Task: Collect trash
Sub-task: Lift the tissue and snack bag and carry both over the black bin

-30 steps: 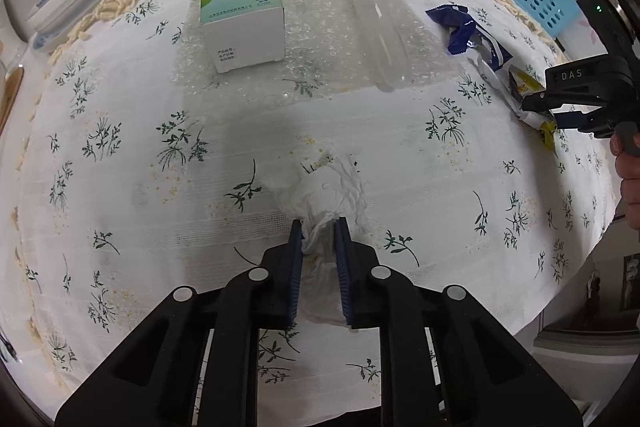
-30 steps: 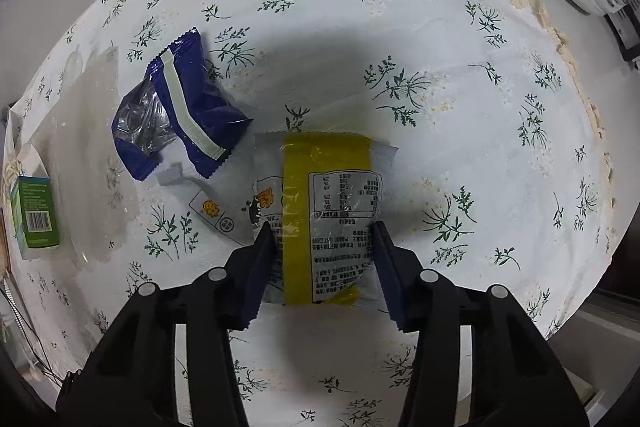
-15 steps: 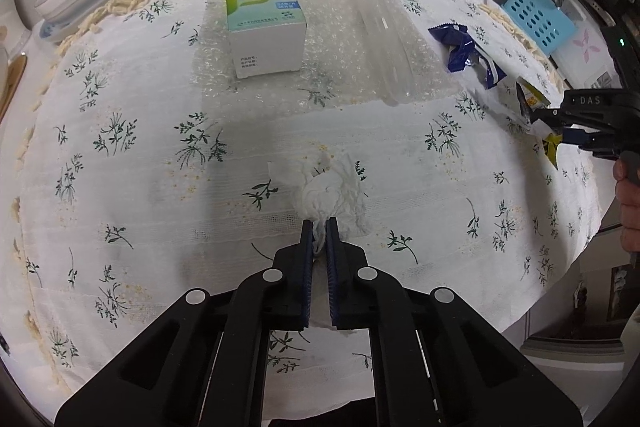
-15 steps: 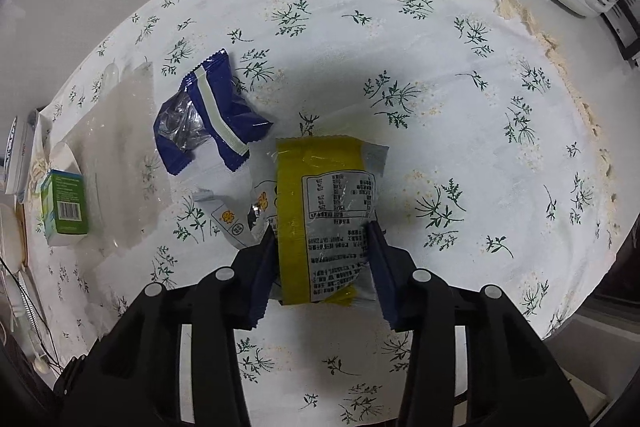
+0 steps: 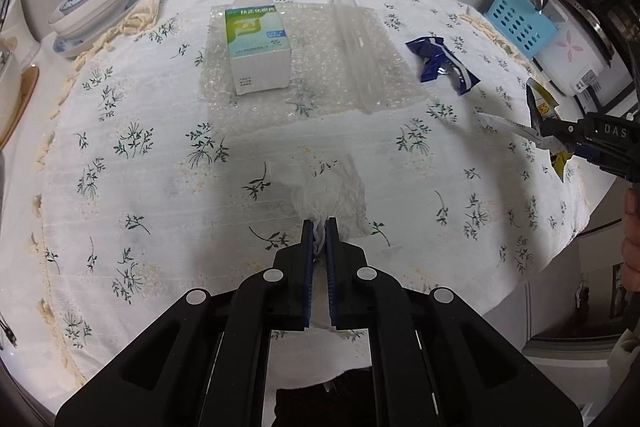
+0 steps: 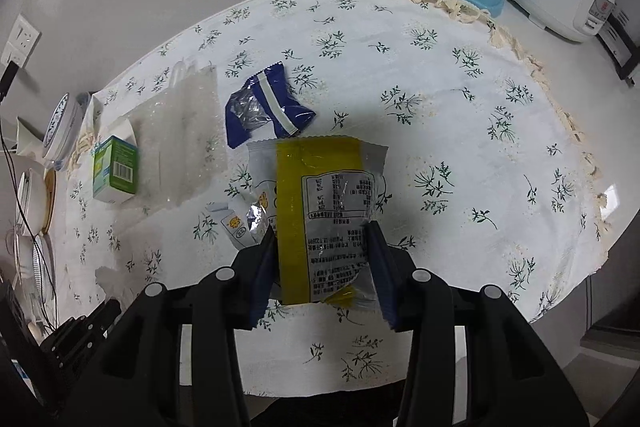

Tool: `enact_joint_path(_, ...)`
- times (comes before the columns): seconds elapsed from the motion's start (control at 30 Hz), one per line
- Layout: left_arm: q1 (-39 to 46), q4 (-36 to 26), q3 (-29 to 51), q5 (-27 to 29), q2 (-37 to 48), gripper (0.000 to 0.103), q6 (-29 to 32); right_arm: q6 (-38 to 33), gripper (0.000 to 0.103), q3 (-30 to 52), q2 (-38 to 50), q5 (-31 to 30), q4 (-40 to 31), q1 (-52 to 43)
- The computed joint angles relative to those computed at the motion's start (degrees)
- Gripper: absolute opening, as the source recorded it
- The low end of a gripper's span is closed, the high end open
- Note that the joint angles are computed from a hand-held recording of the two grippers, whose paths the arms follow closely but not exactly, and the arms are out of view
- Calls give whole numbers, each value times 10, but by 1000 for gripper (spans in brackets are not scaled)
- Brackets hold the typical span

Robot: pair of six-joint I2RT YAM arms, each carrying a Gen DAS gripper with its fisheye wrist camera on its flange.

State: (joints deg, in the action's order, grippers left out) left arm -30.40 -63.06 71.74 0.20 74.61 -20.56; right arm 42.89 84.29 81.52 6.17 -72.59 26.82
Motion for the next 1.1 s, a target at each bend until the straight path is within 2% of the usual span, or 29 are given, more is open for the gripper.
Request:
enact_joint_path(0.27,-53,-35,16,-34,-28,5,-47,17,41,-7,-54,53,-29,76)
enact_joint_path(0.63,-146,-75,27,-77,-69,5,-147,69,41,-42,-127,92,-63,181)
enact_joint_path(1.1,-337,-117,-6,-157,-119,5,-341,205,41,-114,-215,133,-116,349)
